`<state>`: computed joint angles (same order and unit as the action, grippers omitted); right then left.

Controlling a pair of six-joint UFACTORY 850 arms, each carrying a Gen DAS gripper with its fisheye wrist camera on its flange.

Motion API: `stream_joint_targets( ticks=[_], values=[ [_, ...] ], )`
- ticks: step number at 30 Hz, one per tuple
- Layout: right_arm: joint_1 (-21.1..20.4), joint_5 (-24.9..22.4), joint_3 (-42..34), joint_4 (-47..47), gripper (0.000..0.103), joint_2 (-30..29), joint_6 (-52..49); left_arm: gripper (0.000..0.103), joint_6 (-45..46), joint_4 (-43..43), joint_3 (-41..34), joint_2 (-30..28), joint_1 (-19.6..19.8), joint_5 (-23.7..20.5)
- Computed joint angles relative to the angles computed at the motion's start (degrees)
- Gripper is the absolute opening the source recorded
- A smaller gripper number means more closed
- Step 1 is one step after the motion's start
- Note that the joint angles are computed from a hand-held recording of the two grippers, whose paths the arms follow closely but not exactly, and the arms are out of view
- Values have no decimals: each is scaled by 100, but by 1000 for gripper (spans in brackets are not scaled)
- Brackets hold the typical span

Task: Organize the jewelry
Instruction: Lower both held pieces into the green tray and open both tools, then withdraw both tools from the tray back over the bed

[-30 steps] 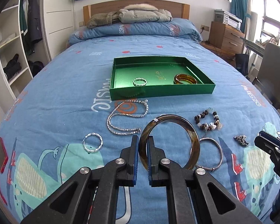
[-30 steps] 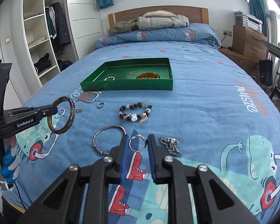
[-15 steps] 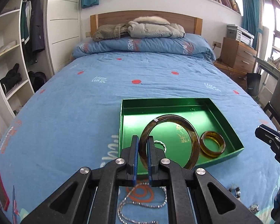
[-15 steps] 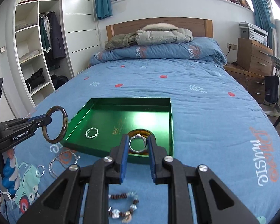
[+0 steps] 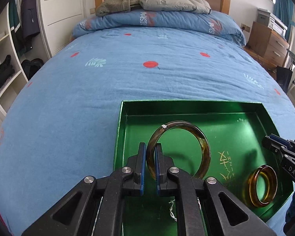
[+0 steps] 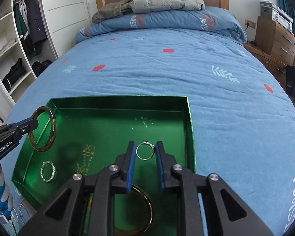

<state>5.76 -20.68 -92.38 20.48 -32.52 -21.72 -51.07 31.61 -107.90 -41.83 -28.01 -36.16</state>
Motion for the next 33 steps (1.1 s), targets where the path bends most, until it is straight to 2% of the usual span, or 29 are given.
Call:
stream_joint_targets(
  ticks=[3,6,8,10,11,13,15,18,21,26,28,33],
  values=[
    [33,-324,-252,-799,19,-249,604,8,156,-196,-82,-131,4,-173],
    [56,-260,-183,-942,19,-236,570,9,226,-336,-131,-186,22,-280],
    [64,-236,-150,-1009,20,-215,604,9,101,-132,-203,-244,-25,-449],
    [79,-230,-146,-1235,23,-209,812,9,156,-96,-294,-291,-49,-572],
    [87,-266,-175,-1406,29,-219,979,10,199,-114,-301,-287,-52,-572],
    [87,-452,-257,-1460,32,-229,1021,23,241,-221,-226,-209,-21,-429],
    [108,-338,-65,-1683,33,-28,1157,30,-81,10,53,38,-37,-291],
    [81,-28,557,-1085,33,597,613,33,-842,699,829,728,-181,-31],
    [99,349,1358,-707,36,1411,136,50,-2076,2016,1764,1577,-535,-121],
    [45,527,2579,1126,40,2807,-1559,59,-3388,3306,3080,2875,-1253,-684],
    [19,526,3054,1801,41,3376,-2126,64,-3681,3492,3504,3334,-1537,-875],
    [-108,252,4134,3323,42,4764,-3501,67,-4047,3610,4104,4056,-2243,-1617]
  ],
)
